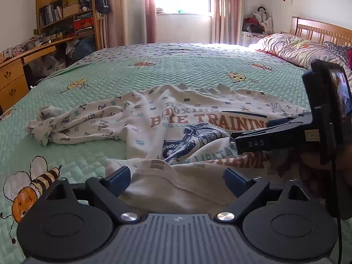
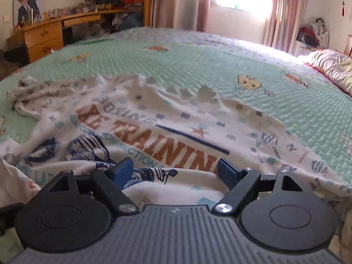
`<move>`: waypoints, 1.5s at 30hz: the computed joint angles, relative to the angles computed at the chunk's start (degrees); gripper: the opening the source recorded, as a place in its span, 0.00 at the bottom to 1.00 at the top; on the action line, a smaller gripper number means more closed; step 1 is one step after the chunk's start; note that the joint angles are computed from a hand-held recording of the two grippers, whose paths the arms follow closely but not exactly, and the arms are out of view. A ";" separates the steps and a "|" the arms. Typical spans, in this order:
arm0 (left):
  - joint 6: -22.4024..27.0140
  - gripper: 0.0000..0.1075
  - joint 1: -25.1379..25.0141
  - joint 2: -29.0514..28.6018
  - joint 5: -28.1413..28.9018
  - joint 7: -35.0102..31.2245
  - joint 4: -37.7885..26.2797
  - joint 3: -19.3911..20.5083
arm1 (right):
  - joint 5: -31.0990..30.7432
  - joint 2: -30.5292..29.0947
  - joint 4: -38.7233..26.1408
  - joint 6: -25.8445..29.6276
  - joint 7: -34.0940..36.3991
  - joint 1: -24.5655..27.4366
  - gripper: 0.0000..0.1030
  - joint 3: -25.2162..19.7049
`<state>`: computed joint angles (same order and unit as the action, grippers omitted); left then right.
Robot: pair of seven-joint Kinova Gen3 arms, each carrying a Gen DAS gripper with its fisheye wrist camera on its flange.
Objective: Fold clothes
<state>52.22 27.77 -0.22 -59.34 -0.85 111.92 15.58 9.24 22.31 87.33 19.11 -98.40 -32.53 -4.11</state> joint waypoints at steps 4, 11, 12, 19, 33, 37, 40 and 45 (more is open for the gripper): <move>-1.31 0.89 -1.19 0.35 1.38 1.35 0.60 -0.80 | -4.62 -1.88 6.09 -7.45 2.62 4.94 0.88 -3.34; -1.45 0.89 0.06 0.78 0.87 2.46 0.65 -0.48 | -3.87 -2.05 8.37 -10.79 2.83 0.82 0.98 1.75; -1.40 0.89 0.20 0.60 0.79 2.75 0.65 -0.43 | -5.20 -1.72 7.83 -10.34 3.85 1.66 0.99 1.02; -0.88 0.89 0.73 0.34 0.72 3.97 0.72 0.31 | -7.86 -1.22 7.55 -10.27 6.38 7.17 1.00 -4.79; 2.56 0.89 2.97 -0.31 -0.22 7.63 0.42 1.37 | -8.95 -1.19 7.48 -10.19 7.46 7.31 1.00 -4.78; 2.81 0.89 3.00 -0.56 -0.38 8.93 0.64 1.96 | -9.00 -1.19 7.45 -10.17 7.50 7.16 1.00 -4.62; 3.06 0.89 3.22 -0.34 -0.14 9.23 0.36 2.24 | -9.03 -1.19 7.45 -10.17 7.54 7.15 1.00 -4.61; 4.93 0.90 4.23 -0.37 -0.65 8.96 -0.38 2.83 | -9.07 -1.19 7.45 -10.17 7.57 7.14 1.00 -4.59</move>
<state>57.16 32.00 -0.58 -59.98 8.11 111.53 18.40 0.17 21.12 94.78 8.94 -90.83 -25.39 -8.70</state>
